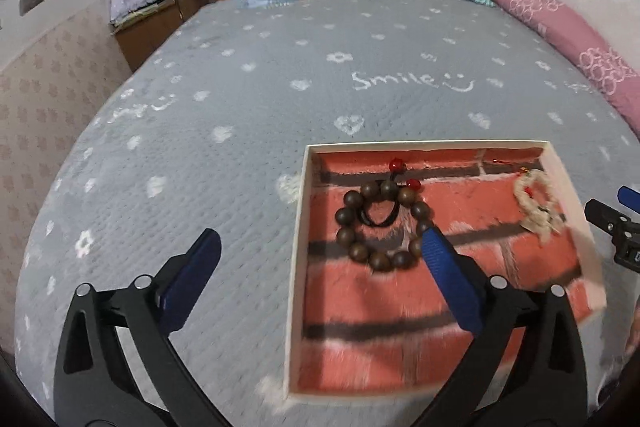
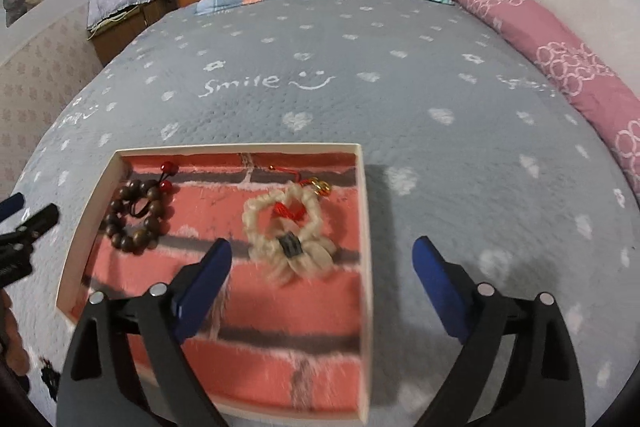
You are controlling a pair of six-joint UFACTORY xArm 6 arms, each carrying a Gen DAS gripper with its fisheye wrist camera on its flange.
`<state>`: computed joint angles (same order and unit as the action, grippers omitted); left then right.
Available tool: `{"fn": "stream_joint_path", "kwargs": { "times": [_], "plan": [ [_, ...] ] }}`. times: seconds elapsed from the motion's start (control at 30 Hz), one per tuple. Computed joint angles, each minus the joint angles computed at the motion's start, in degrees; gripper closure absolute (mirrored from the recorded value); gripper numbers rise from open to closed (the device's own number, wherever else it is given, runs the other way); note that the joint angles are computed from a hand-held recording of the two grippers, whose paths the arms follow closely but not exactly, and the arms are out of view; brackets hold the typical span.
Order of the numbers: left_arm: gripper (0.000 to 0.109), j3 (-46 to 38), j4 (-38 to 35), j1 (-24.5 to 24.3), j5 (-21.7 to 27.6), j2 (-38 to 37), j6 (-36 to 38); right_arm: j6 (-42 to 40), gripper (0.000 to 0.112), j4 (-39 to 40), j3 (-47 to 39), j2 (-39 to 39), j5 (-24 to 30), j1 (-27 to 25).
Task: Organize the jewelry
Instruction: 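Carry bracelet and scrunchie into the brick tray and open both tools, then move both tools back over the orange scrunchie and claw clip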
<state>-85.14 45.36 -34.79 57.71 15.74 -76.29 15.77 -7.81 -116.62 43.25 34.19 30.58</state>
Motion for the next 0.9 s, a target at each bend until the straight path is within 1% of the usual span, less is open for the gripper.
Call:
{"fn": "stream_joint_path", "kwargs": {
  "times": [0.03, 0.13, 0.2, 0.27, 0.37, 0.57, 0.63, 0.73, 0.83, 0.9],
  "plan": [
    [0.010, 1.22, 0.52, -0.67, 0.28, -1.31, -0.82, 0.43, 0.022, -0.51, 4.22, -2.93, -1.37, -0.22],
    [0.010, 4.91, 0.71, -3.56, 2.16, -5.68, -2.49, 0.75, 0.021, -0.74, 11.93, -8.35, -3.72, -0.66],
    [0.010, 7.42, 0.73, -5.04, 2.32, -8.39, -3.95, 0.36, 0.021, -0.38, 18.49, -13.00, -6.03, -0.96],
    [0.010, 10.25, 1.04, -6.55, 2.48, -11.62, -6.09, 1.50, 0.021, -2.40, 25.53, -18.03, -9.22, -1.22],
    [0.010, 12.97, 2.03, -9.55, 3.34, -14.88, -9.30, 2.53, 0.020, -4.45, 33.72, -23.94, -13.34, -1.73],
    [0.010, 14.46, 4.47, -15.77, 8.11, -16.76, -13.94, 7.82, 0.020, -11.48, 46.62, -33.62, -19.17, -2.91],
    [0.010, 15.11, 4.81, -17.43, 8.66, -17.00, -15.46, 11.10, 0.020, -15.94, 50.72, -36.61, -21.36, -3.43],
    [0.010, 15.38, 4.90, -20.31, 10.65, -16.41, -17.57, 19.85, 0.020, -26.99, 56.23, -40.80, -24.37, -4.55],
    [0.010, 16.39, 4.70, -22.34, 10.78, -16.33, -19.83, 29.01, 0.020, -39.13, 60.89, -44.55, -26.92, -5.94],
    [0.010, 17.32, 4.23, -23.58, 10.60, -16.39, -22.22, 30.85, 0.020, -41.63, 62.87, -45.97, -27.85, -6.35]
  ]
}}
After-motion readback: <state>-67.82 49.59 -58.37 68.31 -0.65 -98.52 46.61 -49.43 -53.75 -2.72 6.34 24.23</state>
